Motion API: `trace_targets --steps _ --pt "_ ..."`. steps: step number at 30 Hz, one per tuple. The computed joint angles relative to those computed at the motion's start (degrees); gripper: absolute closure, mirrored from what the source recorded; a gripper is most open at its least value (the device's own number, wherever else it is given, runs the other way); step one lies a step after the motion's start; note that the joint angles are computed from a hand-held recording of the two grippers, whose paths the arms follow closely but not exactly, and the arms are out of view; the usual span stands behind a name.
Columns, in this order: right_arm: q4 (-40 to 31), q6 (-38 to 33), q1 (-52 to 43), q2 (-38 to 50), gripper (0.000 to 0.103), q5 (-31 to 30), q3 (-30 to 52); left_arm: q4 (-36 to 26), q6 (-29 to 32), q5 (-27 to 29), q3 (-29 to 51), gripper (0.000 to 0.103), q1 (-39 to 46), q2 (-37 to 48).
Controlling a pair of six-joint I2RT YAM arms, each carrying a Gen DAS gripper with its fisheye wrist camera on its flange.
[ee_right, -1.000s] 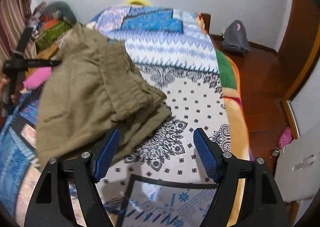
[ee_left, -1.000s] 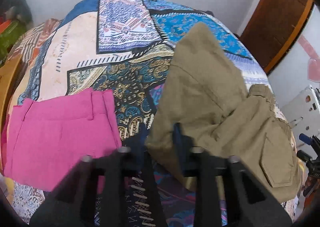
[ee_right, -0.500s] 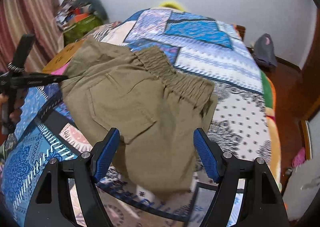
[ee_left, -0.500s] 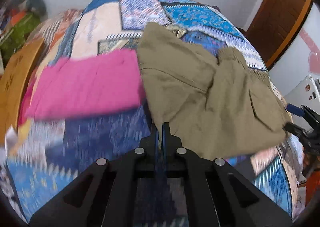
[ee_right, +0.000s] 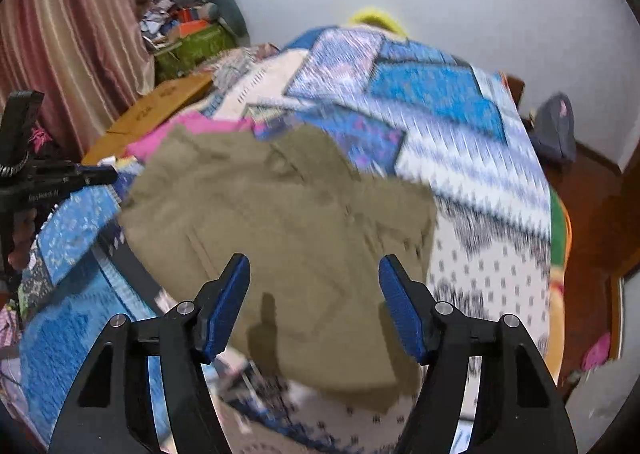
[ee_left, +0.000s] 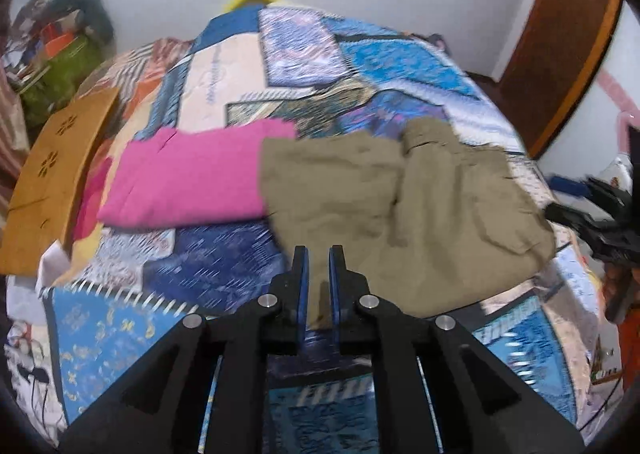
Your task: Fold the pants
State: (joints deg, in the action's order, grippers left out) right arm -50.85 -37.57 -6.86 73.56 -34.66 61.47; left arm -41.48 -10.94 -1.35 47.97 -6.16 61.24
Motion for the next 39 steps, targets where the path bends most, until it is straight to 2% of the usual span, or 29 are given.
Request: trace_targets --steps 6,9,14,19,23,27,30,32,37,39 --pt "8.0 7.1 11.7 6.9 0.039 6.0 4.5 5.0 -1.8 -0.6 -0.5 0.095 -5.6 6.3" --pt "9.3 8.5 15.0 12.8 0.039 8.1 7.9 8.4 -1.7 -0.4 -2.7 0.095 -5.4 9.7" --pt "9.0 7.7 18.6 21.6 0.039 12.8 11.9 12.8 -0.7 -4.7 -7.0 0.092 -5.2 9.8" --pt "15.1 8.2 19.2 19.4 0.039 15.9 7.0 13.7 0.2 -4.9 -8.5 0.092 -4.3 9.1" --pt "14.8 9.0 18.8 17.3 0.04 16.3 6.1 13.0 0.1 -5.4 -8.2 0.092 -4.3 8.8" --pt "13.4 8.5 15.4 9.6 0.039 14.9 4.0 9.9 0.9 -4.5 -7.5 0.09 -3.7 5.6" --pt "9.3 6.3 9.3 3.4 0.038 11.8 2.9 8.0 1.2 -6.0 -6.8 0.072 -3.0 2.5" --pt "6.9 4.8 5.8 1.4 0.035 10.1 2.7 7.4 1.0 -5.6 -6.3 0.057 -1.4 0.6" --pt "5.1 2.0 -2.5 -4.0 0.035 9.5 -0.9 6.7 2.2 -2.6 -4.4 0.038 3.0 -0.7" --pt "3.8 1.1 -5.5 -4.1 0.035 7.5 -1.6 7.2 2.7 -1.6 -3.8 0.037 4.6 0.4"
